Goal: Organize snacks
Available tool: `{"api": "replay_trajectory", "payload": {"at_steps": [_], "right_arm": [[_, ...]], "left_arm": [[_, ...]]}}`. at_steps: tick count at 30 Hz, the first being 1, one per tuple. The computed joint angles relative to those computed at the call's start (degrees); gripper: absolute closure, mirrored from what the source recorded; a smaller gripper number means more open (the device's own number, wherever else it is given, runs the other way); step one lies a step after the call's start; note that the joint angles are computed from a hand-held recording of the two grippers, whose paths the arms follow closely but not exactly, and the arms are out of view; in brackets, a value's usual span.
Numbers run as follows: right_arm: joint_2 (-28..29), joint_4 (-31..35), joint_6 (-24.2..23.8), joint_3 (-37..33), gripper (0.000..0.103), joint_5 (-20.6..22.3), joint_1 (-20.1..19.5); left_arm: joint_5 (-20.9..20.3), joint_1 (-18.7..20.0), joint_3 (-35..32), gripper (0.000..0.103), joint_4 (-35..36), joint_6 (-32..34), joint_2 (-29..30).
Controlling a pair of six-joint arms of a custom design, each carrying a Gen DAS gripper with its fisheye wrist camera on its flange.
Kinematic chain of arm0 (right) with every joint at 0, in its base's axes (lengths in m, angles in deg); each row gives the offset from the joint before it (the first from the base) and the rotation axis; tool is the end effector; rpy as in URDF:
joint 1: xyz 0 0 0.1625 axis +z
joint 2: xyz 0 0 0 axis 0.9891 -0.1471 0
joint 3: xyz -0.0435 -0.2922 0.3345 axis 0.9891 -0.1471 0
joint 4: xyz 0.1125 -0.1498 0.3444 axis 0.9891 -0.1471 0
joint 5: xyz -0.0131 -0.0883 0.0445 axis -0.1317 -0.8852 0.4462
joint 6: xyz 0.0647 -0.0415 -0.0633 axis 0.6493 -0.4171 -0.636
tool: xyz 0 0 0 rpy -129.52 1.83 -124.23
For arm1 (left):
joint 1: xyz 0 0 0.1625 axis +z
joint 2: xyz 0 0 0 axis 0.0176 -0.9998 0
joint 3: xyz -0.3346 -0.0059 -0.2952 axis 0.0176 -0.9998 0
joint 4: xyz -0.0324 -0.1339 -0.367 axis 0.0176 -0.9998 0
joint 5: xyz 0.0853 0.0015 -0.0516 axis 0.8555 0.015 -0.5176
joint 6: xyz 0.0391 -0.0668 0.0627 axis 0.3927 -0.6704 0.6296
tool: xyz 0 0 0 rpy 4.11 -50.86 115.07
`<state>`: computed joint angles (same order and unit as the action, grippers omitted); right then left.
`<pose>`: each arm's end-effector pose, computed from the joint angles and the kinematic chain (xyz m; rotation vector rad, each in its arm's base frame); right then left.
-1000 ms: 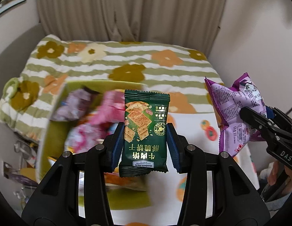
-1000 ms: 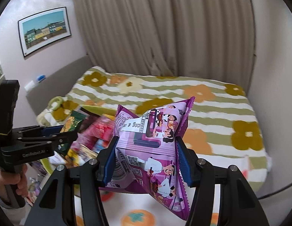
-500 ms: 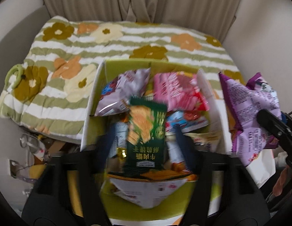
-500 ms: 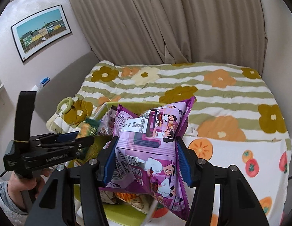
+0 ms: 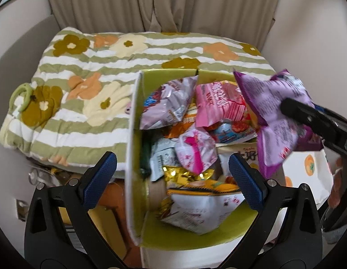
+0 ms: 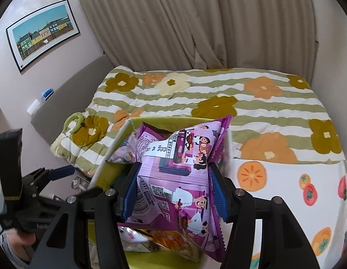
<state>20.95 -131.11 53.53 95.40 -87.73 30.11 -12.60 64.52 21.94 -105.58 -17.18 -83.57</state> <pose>0.3444 -0.6903 0.1094 0.0733 -2.3695 1.0483 -0.1614 -0.7968 0.2678 0.9043 2.4342 -0.4391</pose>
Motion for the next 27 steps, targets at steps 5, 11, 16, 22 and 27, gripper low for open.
{"api": "replay_trajectory", "payload": {"at_steps": [5,11,16,22,27], "right_arm": [[2.66,1.97,0.87,-4.41,0.044,2.54,-0.72],[3.41,-0.39,2.14,-3.33,0.000,2.00,-0.36],[1.15,-1.93,1.99,1.06,0.000,0.90,0.57],[-3.11,-9.10,-1.23,8.21,0.000,-1.02,3.05],[-6.83,-15.29,-3.84,14.65,0.000,-6.27,6.37]], "left_arm": [[0.09,1.05,-0.14,0.003,1.02,-0.11,-0.56],[1.29,1.33,2.45,0.003,-0.31,-1.77,-1.91],[1.75,0.19,7.32,0.003,-3.86,-2.87,-4.44],[2.38,-3.86,16.67,0.003,-11.66,-3.03,-10.03],[1.98,-8.14,25.59,0.003,-18.23,-3.20,-15.26]]}}
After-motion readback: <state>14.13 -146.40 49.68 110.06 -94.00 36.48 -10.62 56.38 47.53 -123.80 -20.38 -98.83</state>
